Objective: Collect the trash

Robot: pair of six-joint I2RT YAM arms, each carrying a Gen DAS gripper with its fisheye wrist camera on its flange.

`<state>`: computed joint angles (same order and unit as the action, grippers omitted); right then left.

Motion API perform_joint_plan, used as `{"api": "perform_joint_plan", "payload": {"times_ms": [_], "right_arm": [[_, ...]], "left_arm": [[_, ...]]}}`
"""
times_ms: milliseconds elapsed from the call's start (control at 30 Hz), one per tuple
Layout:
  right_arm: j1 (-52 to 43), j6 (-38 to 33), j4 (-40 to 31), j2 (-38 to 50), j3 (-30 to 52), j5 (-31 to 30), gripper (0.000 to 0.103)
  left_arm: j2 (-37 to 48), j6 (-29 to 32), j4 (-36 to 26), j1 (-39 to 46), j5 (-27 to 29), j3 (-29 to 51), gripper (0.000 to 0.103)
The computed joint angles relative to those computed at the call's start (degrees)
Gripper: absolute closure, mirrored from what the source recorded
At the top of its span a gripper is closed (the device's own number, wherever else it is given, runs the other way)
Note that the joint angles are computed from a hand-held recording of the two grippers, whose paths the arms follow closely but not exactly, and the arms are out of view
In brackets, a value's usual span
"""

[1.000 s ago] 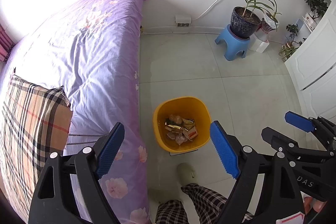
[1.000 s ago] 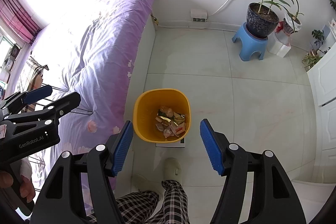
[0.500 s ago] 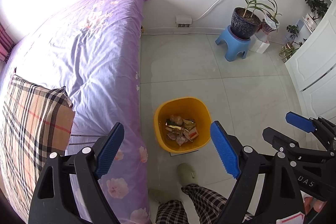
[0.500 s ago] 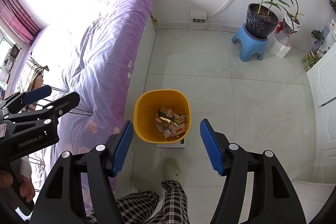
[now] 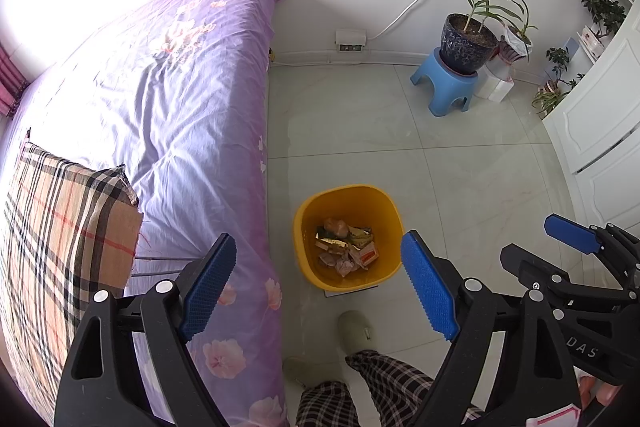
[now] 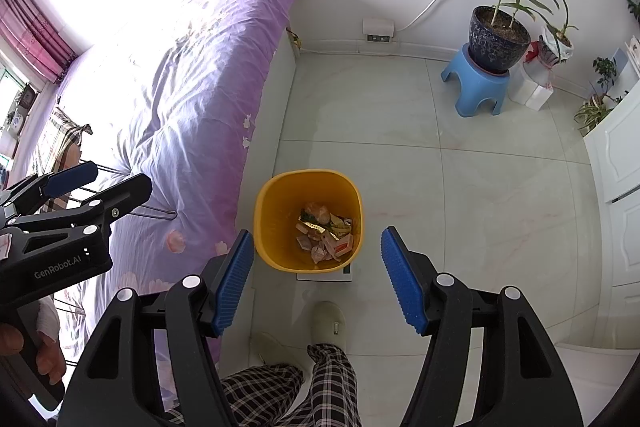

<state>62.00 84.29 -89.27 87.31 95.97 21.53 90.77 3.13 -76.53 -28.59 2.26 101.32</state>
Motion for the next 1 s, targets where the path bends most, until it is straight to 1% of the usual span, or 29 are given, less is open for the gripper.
{"api": "perform_joint_plan", "payload": {"times_ms": [733,1000], "right_arm": [[0.01,0.03,0.00,0.15,0.04,-0.11,0.036],[0.05,0.07,-0.09,0.22,0.15,-0.08,0.035]], "left_arm": [[-0.17,-0.44,-0.14,0.11,0.05,-0.68,0.018],[-0.15,-0.58,-0.19,0.01,-0.74,-0.55,0.018]]}}
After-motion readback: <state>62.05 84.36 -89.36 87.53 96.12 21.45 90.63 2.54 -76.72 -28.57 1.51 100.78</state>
